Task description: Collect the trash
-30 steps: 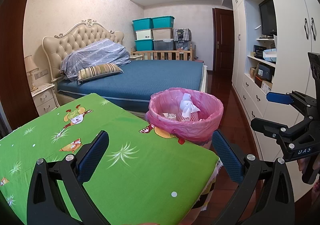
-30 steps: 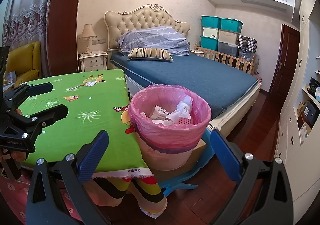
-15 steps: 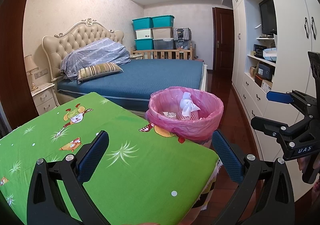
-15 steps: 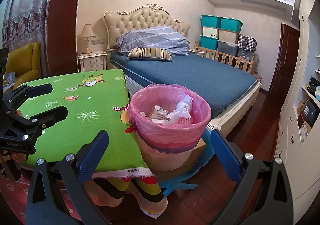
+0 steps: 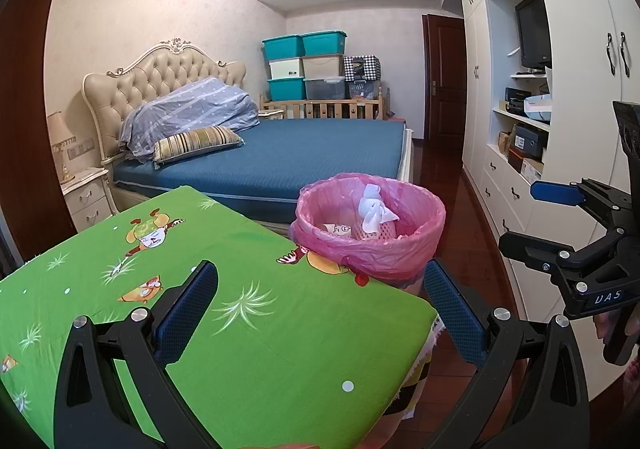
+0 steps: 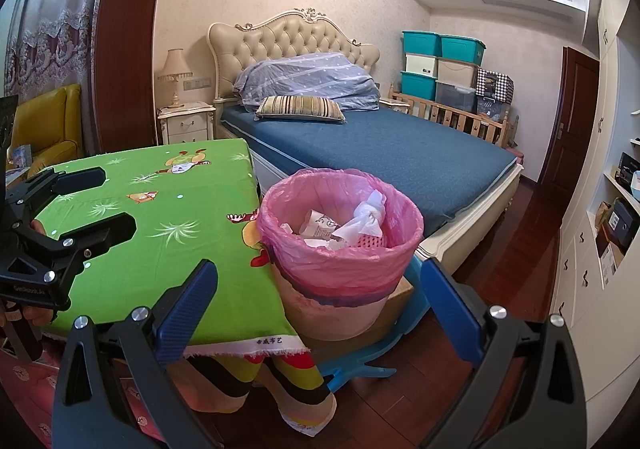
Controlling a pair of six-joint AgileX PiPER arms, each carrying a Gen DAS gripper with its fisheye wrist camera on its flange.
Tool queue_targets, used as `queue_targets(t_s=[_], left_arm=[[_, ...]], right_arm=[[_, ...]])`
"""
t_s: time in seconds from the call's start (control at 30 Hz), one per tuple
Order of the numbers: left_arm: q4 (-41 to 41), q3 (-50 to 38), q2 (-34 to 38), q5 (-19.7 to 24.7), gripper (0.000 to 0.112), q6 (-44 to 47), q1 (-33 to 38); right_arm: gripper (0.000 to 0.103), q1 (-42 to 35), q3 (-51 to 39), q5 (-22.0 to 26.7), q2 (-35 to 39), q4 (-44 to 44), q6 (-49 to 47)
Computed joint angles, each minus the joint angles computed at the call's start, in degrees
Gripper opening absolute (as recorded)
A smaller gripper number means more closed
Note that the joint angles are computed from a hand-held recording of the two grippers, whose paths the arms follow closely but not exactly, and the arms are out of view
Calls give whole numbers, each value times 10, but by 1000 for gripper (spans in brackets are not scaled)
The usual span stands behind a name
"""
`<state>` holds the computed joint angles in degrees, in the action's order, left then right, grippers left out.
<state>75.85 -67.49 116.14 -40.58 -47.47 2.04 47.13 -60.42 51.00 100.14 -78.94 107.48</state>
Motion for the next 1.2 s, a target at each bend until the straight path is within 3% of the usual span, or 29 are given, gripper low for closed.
queue_targets(t_s=[1.2], left_arm=[[-38, 19, 1, -23, 97, 38, 12]], right_arm=[[98, -2, -5, -2, 8, -3, 4]])
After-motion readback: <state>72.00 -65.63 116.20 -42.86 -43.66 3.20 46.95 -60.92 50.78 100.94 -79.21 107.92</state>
